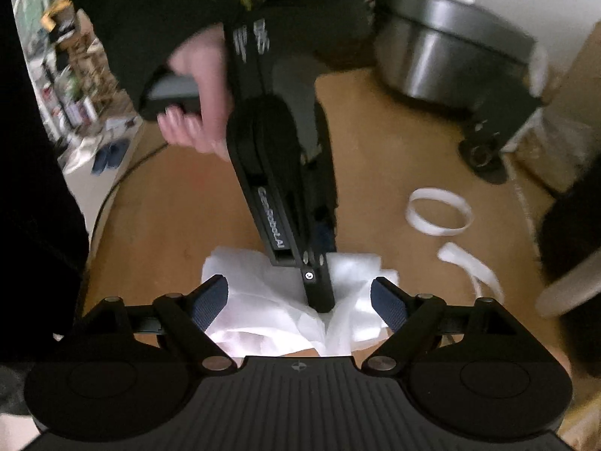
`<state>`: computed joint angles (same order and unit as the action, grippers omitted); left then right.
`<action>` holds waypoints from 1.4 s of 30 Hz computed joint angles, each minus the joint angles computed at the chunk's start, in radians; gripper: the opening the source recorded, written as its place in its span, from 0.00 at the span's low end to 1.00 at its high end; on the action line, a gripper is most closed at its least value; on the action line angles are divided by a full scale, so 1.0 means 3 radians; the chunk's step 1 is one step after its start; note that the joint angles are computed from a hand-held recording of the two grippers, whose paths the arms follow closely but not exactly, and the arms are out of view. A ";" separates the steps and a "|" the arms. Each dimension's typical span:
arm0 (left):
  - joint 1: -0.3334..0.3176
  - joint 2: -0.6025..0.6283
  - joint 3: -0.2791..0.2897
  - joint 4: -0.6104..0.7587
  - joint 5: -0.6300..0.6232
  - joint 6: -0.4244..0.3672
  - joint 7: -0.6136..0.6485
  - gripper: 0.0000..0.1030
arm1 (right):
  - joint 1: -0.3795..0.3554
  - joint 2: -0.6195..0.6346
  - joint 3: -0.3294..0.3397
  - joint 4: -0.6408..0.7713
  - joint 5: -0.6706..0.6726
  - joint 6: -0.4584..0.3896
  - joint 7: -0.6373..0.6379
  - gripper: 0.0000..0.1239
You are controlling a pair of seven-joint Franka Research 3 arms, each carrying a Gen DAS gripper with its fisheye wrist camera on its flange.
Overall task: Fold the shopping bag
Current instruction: 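Open the right gripper and press the folded bag flat with the left gripper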
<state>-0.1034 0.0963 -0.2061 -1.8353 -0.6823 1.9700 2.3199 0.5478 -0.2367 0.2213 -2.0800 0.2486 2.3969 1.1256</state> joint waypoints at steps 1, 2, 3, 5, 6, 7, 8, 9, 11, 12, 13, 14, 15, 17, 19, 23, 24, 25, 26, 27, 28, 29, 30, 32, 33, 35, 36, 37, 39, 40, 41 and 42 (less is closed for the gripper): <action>0.0000 0.0001 -0.0001 0.0001 0.0004 0.0000 -0.0006 0.21 | 0.0011 0.0022 -0.0017 0.0015 0.0039 -0.0023 -0.0050 0.68; -0.0001 0.0002 -0.0001 0.0002 0.0008 0.0000 -0.0011 0.21 | 0.0030 0.0054 -0.0054 0.0021 0.0142 -0.0028 -0.0150 0.68; -0.0003 0.0001 -0.0002 0.0000 0.0017 0.0004 -0.0028 0.21 | 0.0041 0.0066 -0.0078 0.0018 0.0225 -0.0034 -0.0226 0.69; -0.0006 -0.0001 -0.0004 -0.0003 0.0022 0.0011 -0.0032 0.21 | 0.0043 0.0056 -0.0092 0.0001 0.0303 -0.0035 -0.0321 0.72; -0.0007 0.0003 -0.0005 0.0002 0.0027 0.0009 -0.0044 0.21 | 0.0038 0.0065 -0.0098 0.0012 0.0335 -0.0060 -0.0343 0.72; -0.0008 0.0007 -0.0006 0.0009 0.0032 0.0005 -0.0049 0.21 | 0.0033 0.0071 -0.0104 0.0024 0.0367 -0.0083 -0.0364 0.72; -0.0008 0.0011 -0.0007 0.0015 0.0038 0.0002 -0.0051 0.21 | 0.0029 0.0067 -0.0107 0.0036 0.0395 -0.0106 -0.0386 0.72; -0.0009 0.0013 -0.0008 0.0018 0.0043 0.0001 -0.0054 0.21 | 0.0030 0.0063 -0.0111 0.0053 0.0423 -0.0127 -0.0426 0.72; -0.0007 0.0014 -0.0009 0.0018 0.0040 0.0001 -0.0051 0.21 | 0.0042 0.0069 -0.0125 0.0091 0.0534 -0.0143 -0.0524 0.72; -0.0004 0.0016 -0.0008 0.0017 0.0034 -0.0001 -0.0044 0.21 | 0.0044 0.0077 -0.0128 0.0110 0.0578 -0.0152 -0.0560 0.72; 0.0000 0.0021 -0.0007 0.0021 0.0026 -0.0009 -0.0042 0.21 | 0.0038 0.0097 -0.0127 0.0129 0.0600 -0.0164 -0.0572 0.72; 0.0002 0.0022 -0.0007 0.0022 0.0022 -0.0014 -0.0042 0.21 | 0.0033 0.0118 -0.0126 0.0149 0.0620 -0.0176 -0.0582 0.72; 0.0003 0.0024 -0.0007 0.0025 0.0024 -0.0016 -0.0042 0.21 | 0.0027 0.0139 -0.0124 0.0171 0.0630 -0.0195 -0.0588 0.72; 0.0003 0.0024 -0.0009 0.0028 0.0031 -0.0018 -0.0046 0.21 | -0.0002 0.0194 -0.0109 0.0225 0.0545 -0.0300 -0.0555 0.72; 0.0003 0.0017 -0.0010 0.0022 0.0030 -0.0014 -0.0044 0.21 | -0.0017 0.0219 -0.0110 0.0241 0.0527 -0.0363 -0.0554 0.72; 0.0004 0.0018 -0.0008 0.0022 0.0026 -0.0021 -0.0045 0.21 | -0.0029 0.0246 -0.0104 0.0269 0.0486 -0.0447 -0.0643 0.73; 0.0004 0.0022 -0.0008 0.0029 0.0030 -0.0027 -0.0049 0.21 | -0.0033 0.0257 -0.0102 0.0278 0.0471 -0.0462 -0.0650 0.73; 0.0004 0.0024 -0.0009 0.0033 0.0033 -0.0032 -0.0053 0.21 | -0.0037 0.0269 -0.0099 0.0285 0.0453 -0.0475 -0.0655 0.74; 0.0004 0.0029 -0.0009 0.0040 0.0036 -0.0037 -0.0058 0.21 | -0.0041 0.0280 -0.0093 0.0285 0.0427 -0.0481 -0.0651 0.77; 0.0004 0.0028 -0.0010 0.0037 0.0038 -0.0034 -0.0057 0.21 | -0.0044 0.0286 -0.0086 0.0279 0.0400 -0.0480 -0.0633 0.78; 0.0004 0.0024 -0.0010 0.0032 0.0038 -0.0029 -0.0054 0.21 | -0.0045 0.0282 -0.0081 0.0268 0.0381 -0.0482 -0.0615 0.79; 0.0004 0.0021 -0.0011 0.0027 0.0039 -0.0024 -0.0051 0.21 | -0.0045 0.0282 -0.0075 0.0254 0.0360 -0.0478 -0.0599 0.80; 0.0003 0.0017 -0.0011 0.0022 0.0039 -0.0020 -0.0048 0.21 | -0.0041 0.0281 -0.0069 0.0240 0.0347 -0.0460 -0.0595 0.81; 0.0002 0.0020 -0.0010 0.0021 0.0039 -0.0017 -0.0047 0.21 | -0.0034 0.0278 -0.0065 0.0214 0.0331 -0.0428 -0.0603 0.82; 0.0002 0.0023 -0.0010 0.0022 0.0039 -0.0018 -0.0047 0.21 | -0.0031 0.0279 -0.0064 0.0204 0.0329 -0.0411 -0.0612 0.82; 0.0002 0.0025 -0.0011 0.0021 0.0039 -0.0016 -0.0046 0.21 | -0.0023 0.0272 -0.0065 0.0168 0.0337 -0.0365 -0.0634 0.83; 0.0002 0.0025 -0.0011 0.0021 0.0041 -0.0014 -0.0047 0.21 | -0.0020 0.0272 -0.0067 0.0158 0.0347 -0.0348 -0.0646 0.83; 0.0001 0.0024 -0.0012 0.0020 0.0043 -0.0013 -0.0047 0.21 | -0.0017 0.0269 -0.0069 0.0143 0.0360 -0.0326 -0.0659 0.83; -0.0001 0.0021 -0.0013 0.0017 0.0049 -0.0007 -0.0051 0.21 | -0.0008 0.0255 -0.0070 0.0099 0.0387 -0.0271 -0.0690 0.83; -0.0002 0.0019 -0.0013 0.0015 0.0052 -0.0004 -0.0052 0.21 | -0.0007 0.0255 -0.0070 0.0096 0.0386 -0.0263 -0.0695 0.83; -0.0003 0.0016 -0.0013 0.0011 0.0052 0.0000 -0.0056 0.21 | -0.0005 0.0252 -0.0069 0.0085 0.0383 -0.0249 -0.0705 0.83; -0.0004 0.0015 -0.0013 0.0009 0.0051 0.0002 -0.0059 0.21 | -0.0004 0.0251 -0.0067 0.0081 0.0375 -0.0242 -0.0711 0.83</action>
<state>-0.1046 0.1007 -0.2100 -1.8326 -0.6671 1.9706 2.3022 0.5467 -0.1614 0.2011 -2.0558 0.3610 2.3243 0.9122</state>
